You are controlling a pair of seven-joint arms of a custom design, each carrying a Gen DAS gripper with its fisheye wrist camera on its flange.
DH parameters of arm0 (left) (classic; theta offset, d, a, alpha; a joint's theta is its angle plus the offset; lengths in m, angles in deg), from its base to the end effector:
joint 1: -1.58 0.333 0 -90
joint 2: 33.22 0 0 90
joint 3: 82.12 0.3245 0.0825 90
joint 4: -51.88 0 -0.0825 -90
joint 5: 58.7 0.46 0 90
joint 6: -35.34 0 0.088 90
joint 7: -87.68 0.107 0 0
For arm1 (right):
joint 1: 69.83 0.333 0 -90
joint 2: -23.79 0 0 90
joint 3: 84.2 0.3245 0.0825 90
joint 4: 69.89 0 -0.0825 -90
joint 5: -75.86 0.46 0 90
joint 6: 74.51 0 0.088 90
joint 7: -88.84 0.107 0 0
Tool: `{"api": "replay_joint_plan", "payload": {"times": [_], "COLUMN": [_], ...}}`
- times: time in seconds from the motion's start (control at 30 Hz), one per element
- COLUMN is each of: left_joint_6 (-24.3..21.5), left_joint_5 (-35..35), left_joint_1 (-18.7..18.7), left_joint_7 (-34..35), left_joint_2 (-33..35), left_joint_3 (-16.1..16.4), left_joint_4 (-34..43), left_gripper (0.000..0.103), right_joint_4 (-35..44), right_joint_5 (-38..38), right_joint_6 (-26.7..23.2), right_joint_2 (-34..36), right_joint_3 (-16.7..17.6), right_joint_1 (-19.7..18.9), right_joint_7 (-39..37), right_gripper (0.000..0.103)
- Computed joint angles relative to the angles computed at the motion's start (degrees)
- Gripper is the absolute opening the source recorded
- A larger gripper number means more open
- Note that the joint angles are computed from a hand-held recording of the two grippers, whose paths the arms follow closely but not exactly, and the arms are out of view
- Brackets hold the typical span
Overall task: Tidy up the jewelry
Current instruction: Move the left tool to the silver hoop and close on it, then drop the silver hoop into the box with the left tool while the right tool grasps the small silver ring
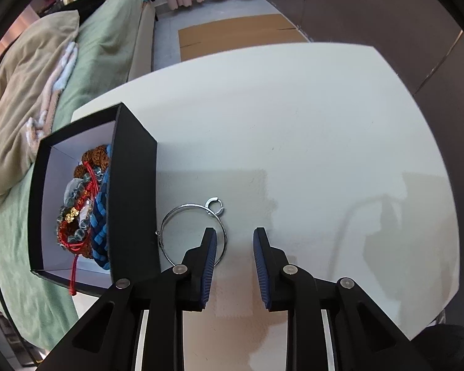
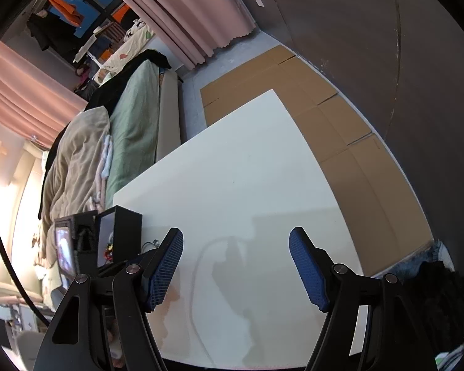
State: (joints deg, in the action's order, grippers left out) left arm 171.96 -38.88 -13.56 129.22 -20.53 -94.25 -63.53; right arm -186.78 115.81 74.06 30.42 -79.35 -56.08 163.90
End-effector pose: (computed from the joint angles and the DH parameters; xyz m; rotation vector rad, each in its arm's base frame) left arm 0.5965 -0.3006 0.3233 -2.1990 1.9019 -0.1885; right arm 0.6402 0.2013 0.3973 -1.8205 1.7170 0.0986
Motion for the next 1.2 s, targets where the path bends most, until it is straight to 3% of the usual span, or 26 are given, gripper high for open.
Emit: {"api": "replay_joint_plan", "payload": {"times": [0.13,0.33,0.67,0.9,1.2], "left_joint_6": [0.7,4.0,9.3,15.6,24.2], "left_joint_5": [1.0,-1.6,-3.2,-6.2,-15.7], "left_joint_1": [-0.2,0.6,1.3,2.5,4.2], "left_joint_7": [-1.2,0.1,1.8,3.6,10.5], "left_joint_2": [-0.2,-0.6,-3.8,-8.0,-14.5], "left_joint_3": [0.2,-0.2,-0.2,-0.2,0.7], "left_joint_4": [-0.5,-1.9,-5.1,-8.5,-14.7], "left_gripper": [0.026,0.002,0.001,0.001,0.001], "right_joint_4": [-0.1,0.5,1.5,2.9,6.5], "right_joint_5": [-0.2,-1.5,-2.3,-1.0,-1.2], "right_joint_6": [0.7,-0.3,-0.3,-1.5,-4.3], "right_joint_2": [-0.2,0.4,1.5,3.1,6.9], "right_joint_3": [0.1,0.0,0.6,1.5,2.9], "right_joint_1": [0.2,0.3,0.8,1.1,2.6], "right_joint_7": [-0.1,1.3,0.0,-2.8,-4.4], "right_gripper": [0.072,0.072,0.072,0.069,0.047]}}
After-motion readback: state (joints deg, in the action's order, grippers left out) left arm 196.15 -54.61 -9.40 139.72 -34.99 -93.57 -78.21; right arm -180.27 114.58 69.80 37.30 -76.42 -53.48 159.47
